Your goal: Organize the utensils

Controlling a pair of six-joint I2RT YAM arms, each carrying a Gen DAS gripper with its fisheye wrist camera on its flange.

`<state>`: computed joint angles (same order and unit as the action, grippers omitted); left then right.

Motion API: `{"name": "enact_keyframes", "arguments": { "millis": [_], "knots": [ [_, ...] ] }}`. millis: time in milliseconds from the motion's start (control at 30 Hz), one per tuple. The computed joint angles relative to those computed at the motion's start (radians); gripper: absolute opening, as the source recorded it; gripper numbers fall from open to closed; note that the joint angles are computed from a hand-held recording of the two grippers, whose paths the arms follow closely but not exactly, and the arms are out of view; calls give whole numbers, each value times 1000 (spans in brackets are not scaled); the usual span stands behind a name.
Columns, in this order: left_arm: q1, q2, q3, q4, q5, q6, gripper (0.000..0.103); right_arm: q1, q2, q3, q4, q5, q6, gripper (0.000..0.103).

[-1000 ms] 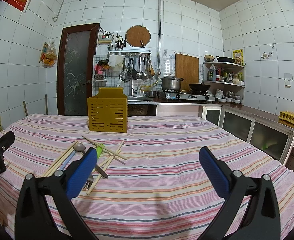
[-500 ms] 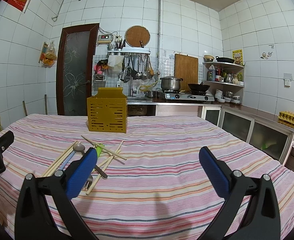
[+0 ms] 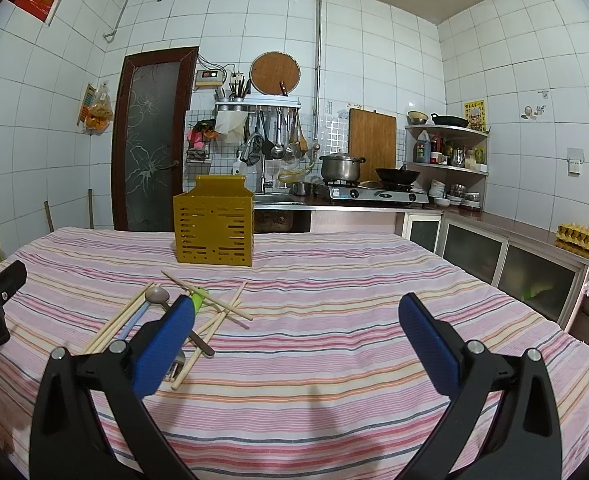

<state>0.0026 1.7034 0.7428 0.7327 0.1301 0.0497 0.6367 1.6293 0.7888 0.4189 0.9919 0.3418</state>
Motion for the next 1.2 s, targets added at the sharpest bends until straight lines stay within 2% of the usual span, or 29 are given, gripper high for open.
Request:
{"name": "enact_keyframes", "arguments": {
  "millis": [967, 1200],
  "knots": [
    [-12, -21, -34, 50, -37, 6, 98, 19, 12, 19, -24, 25, 16, 99],
    [-23, -16, -16, 10, -48, 10, 98, 26, 23, 36, -41, 45, 23, 99]
  ]
}}
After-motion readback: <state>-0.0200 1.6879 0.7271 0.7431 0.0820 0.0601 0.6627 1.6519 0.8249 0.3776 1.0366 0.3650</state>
